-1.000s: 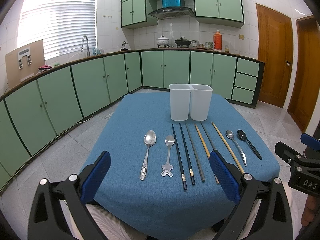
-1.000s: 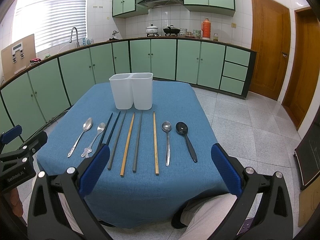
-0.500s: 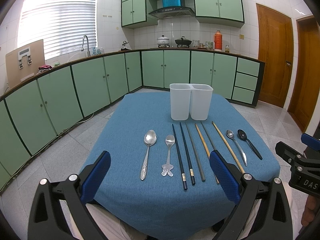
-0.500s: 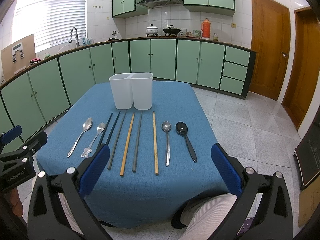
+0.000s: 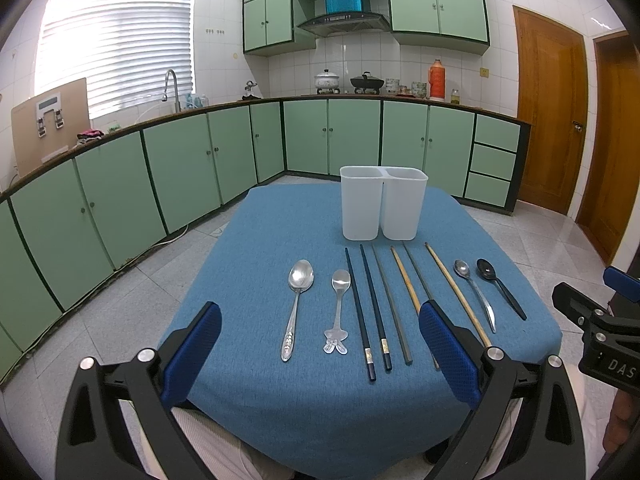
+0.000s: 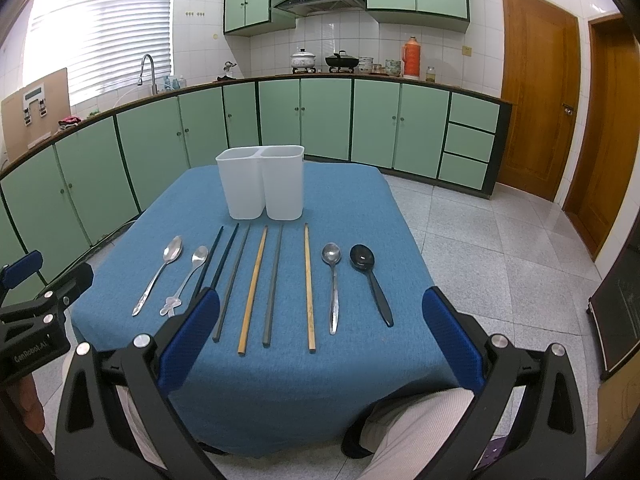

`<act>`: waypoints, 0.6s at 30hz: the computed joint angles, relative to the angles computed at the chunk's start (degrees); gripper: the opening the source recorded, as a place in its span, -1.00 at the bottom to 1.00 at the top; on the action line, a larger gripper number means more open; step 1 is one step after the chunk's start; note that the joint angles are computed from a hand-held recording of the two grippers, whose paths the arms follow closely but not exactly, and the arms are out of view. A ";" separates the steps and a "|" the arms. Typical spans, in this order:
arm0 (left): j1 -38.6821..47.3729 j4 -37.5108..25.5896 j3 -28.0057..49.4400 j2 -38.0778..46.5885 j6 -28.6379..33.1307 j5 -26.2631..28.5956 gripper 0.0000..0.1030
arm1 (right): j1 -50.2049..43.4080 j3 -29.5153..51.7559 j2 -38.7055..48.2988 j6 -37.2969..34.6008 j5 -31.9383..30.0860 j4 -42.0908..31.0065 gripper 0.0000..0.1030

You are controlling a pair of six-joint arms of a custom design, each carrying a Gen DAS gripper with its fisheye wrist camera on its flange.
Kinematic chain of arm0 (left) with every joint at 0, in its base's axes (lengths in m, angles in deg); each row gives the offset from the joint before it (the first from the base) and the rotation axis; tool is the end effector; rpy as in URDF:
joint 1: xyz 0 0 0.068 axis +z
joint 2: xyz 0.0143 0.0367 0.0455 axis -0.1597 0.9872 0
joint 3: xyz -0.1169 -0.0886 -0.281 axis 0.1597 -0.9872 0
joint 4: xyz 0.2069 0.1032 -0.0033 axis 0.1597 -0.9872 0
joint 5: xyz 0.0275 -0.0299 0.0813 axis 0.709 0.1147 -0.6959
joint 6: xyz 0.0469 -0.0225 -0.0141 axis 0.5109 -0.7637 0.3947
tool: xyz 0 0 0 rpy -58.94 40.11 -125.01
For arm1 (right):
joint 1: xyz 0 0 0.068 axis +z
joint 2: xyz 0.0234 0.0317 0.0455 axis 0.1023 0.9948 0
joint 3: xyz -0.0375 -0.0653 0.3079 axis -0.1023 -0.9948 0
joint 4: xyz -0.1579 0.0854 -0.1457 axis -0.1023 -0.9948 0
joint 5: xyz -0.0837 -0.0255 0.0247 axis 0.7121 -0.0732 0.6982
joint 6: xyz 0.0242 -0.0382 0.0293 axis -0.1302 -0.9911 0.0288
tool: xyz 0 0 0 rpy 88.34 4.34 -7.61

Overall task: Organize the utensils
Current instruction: 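Grasp the large silver spoon with the left tool while the right tool grasps the black spoon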

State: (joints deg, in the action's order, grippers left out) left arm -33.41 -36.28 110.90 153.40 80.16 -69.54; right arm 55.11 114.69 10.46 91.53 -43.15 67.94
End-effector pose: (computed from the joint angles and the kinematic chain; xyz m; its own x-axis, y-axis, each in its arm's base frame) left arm 0.2420 -0.1000 0.2123 -0.5166 0.1190 -0.8479 0.1754 0.9840 0.0312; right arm 0.2062 0.2010 0.2170 -0.5670 0.0851 -0.8193 0.1611 0.9869 -0.0090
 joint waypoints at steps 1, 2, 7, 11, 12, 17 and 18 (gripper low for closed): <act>0.34 0.92 0.17 1.12 0.20 0.20 0.88 | -0.21 -0.02 0.08 -0.10 0.02 0.08 0.91; 1.02 1.87 0.23 2.24 0.42 0.49 0.88 | -0.46 -0.13 0.09 -0.16 0.04 0.20 0.91; 5.13 1.88 3.73 7.56 0.84 1.27 0.88 | -3.87 0.31 1.94 -2.02 -0.24 2.14 0.91; 7.85 0.20 8.75 13.31 1.77 1.13 0.88 | -8.59 0.18 3.62 -4.74 -1.86 5.33 0.90; 8.06 -0.48 10.43 15.01 1.98 0.98 0.88 | -9.71 -0.98 3.57 -5.36 -2.15 6.43 0.90; 9.22 -5.49 19.96 22.86 2.98 1.84 0.88 | -15.22 0.61 6.70 -9.26 -4.66 9.35 0.88; 9.41 -6.29 21.63 24.15 3.04 2.22 0.88 | -15.96 0.78 7.28 -9.79 -5.01 10.01 0.87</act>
